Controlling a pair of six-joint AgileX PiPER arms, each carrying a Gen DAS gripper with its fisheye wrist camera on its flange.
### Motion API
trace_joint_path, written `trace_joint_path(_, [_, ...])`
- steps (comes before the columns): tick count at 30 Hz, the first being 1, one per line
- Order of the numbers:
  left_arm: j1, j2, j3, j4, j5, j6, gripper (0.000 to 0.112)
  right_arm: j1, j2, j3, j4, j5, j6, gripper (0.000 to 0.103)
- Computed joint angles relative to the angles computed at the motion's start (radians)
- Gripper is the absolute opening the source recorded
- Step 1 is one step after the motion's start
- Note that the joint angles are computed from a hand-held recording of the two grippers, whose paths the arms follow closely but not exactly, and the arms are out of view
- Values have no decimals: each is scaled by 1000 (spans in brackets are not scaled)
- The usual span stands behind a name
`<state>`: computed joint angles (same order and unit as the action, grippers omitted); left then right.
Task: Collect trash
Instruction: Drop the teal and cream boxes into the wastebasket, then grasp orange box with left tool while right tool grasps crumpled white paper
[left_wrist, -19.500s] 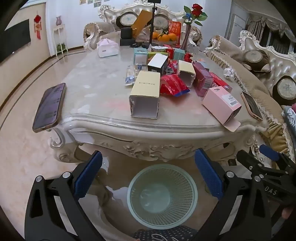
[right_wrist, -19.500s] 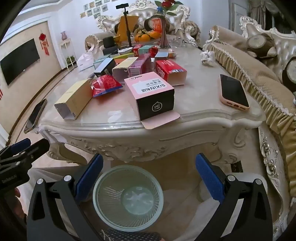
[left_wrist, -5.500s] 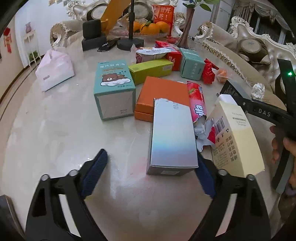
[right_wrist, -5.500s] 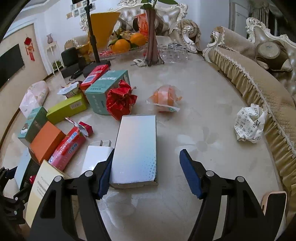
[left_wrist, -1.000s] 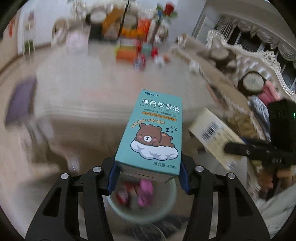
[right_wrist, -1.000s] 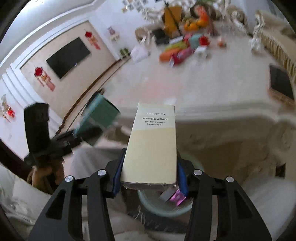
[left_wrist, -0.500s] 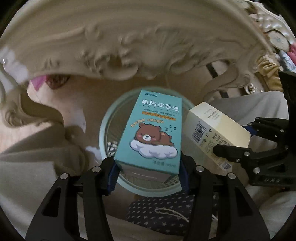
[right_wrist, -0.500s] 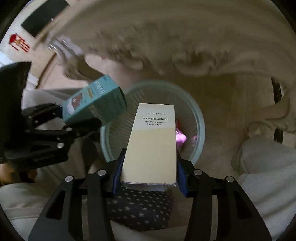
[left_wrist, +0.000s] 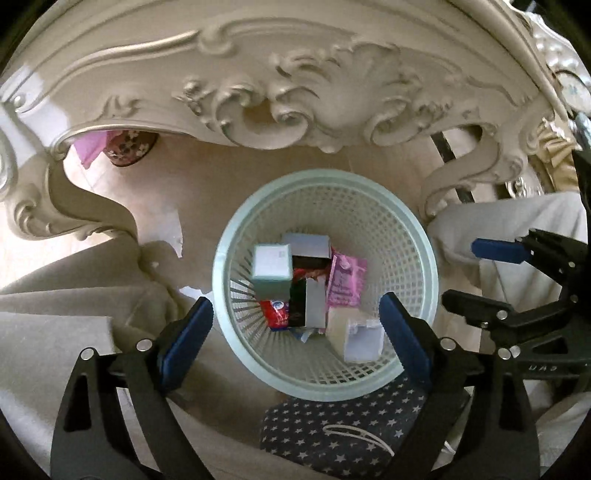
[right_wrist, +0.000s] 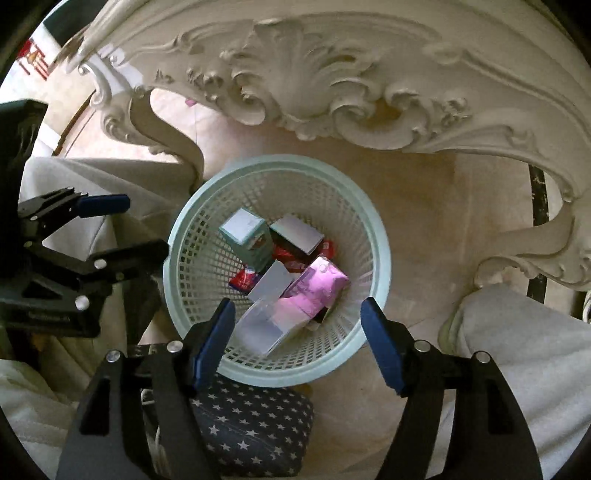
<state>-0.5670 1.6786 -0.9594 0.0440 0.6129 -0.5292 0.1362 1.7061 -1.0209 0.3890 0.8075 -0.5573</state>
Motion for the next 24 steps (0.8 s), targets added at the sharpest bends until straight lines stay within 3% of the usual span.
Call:
trace_joint_path(8, [18, -48, 17, 6, -2, -20, 89, -16, -33, -11, 24, 19, -6, 67])
trace_joint_path(13, [38, -175, -17, -106, 62, 114, 89, -129, -130, -91, 175, 181, -140, 67])
trace_joint_path(15, [59, -230, -74, -140, 103, 176, 89, -181, -167, -153, 216, 208, -159, 67])
trace_joint_path(20, [85, -226, -305, 25, 141, 154, 89, -296, -161, -359, 296, 126, -173, 67])
trace_joint_path(24, [125, -56, -564, 175, 129, 164, 89, -313, -16, -589, 205, 15, -31, 67])
